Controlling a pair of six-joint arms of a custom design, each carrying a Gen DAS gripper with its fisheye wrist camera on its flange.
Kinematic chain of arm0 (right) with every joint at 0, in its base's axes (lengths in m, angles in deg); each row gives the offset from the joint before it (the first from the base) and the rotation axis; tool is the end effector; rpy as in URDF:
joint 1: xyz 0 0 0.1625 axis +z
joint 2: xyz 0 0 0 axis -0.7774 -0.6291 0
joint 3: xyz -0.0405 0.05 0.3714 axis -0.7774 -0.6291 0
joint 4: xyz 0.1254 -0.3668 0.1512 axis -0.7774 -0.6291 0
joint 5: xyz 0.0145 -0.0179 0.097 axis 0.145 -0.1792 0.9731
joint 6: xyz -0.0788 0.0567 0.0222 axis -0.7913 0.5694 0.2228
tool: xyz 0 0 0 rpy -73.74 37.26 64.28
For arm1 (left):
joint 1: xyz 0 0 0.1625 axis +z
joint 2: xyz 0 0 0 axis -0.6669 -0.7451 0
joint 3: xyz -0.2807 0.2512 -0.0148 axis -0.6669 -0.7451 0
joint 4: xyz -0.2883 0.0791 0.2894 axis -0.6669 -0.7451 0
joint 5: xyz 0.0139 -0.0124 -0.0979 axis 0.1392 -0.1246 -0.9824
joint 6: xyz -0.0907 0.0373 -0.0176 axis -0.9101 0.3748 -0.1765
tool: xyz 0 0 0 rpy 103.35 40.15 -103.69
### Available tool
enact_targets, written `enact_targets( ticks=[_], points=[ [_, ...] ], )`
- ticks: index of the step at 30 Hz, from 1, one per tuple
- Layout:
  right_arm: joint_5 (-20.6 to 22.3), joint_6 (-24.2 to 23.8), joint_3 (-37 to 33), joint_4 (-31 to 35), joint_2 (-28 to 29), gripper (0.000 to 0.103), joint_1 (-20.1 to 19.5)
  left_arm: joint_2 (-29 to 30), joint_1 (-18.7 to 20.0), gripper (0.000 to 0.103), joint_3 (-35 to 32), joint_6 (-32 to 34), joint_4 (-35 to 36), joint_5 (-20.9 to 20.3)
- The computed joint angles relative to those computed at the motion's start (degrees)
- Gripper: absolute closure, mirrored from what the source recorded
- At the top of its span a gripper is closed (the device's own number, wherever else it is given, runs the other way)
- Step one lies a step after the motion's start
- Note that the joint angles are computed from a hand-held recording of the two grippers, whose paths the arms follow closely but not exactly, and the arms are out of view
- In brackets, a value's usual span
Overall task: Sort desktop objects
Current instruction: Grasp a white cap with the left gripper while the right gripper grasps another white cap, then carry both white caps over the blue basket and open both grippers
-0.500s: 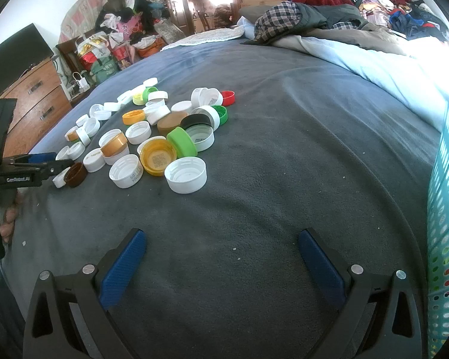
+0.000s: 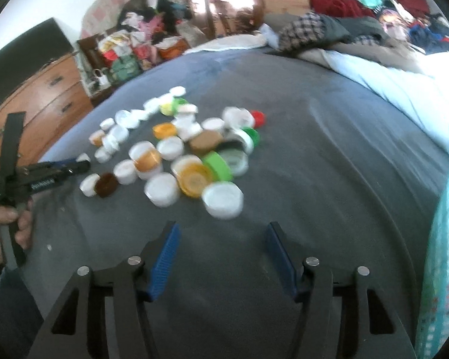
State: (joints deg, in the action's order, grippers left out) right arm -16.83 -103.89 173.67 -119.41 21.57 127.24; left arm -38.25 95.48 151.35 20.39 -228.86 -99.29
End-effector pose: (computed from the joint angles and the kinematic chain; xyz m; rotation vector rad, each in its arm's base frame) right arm -0.0268 -0.6547 0.2005 1.1240 -2.5388 0.5071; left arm -0.1627 -0.5939 0.0044 0.0624 2.1784 -0.8988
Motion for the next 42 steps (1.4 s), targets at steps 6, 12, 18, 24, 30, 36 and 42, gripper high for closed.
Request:
enact_targets(
  ticks=[6,12,18,24,30,36,42],
  points=[
    [-4.32,0.69,-4.42,0.85,4.86,0.045,1.85,0.12,0.05,0.078,0.22,0.3,-0.88,-0.15],
    [-4.41,2.15,-3.46,0.5,3.29,0.071,1.99,-0.42,-1.33,0.078,1.04,-0.9,-0.62,0.52],
    [-0.89,2.65,2.92,0.46,-4.53,0.071,1.4,-0.05,-6.0,0.078,0.45,3.08,-5.65,-0.96],
    [2.33,2.78,6.61,-0.23,-12.29,0.071,1.01,4.56,-9.61,0.078,-7.32,10.17,-7.49,-4.66],
    [3.05,3.63,5.41,-0.29,-16.23,0.071,-0.2,11.9,-11.88,0.078,-19.41,15.0,-5.11,-9.95],
    [3.76,4.89,1.89,0.03,-18.67,0.071,-2.23,20.46,-13.48,0.078,-33.92,18.72,1.21,-15.68],
    [4.57,6.65,-4.04,1.85,-19.94,0.07,-4.4,29.53,-14.17,0.078,-50.86,20.03,10.9,-21.17]
  ],
)
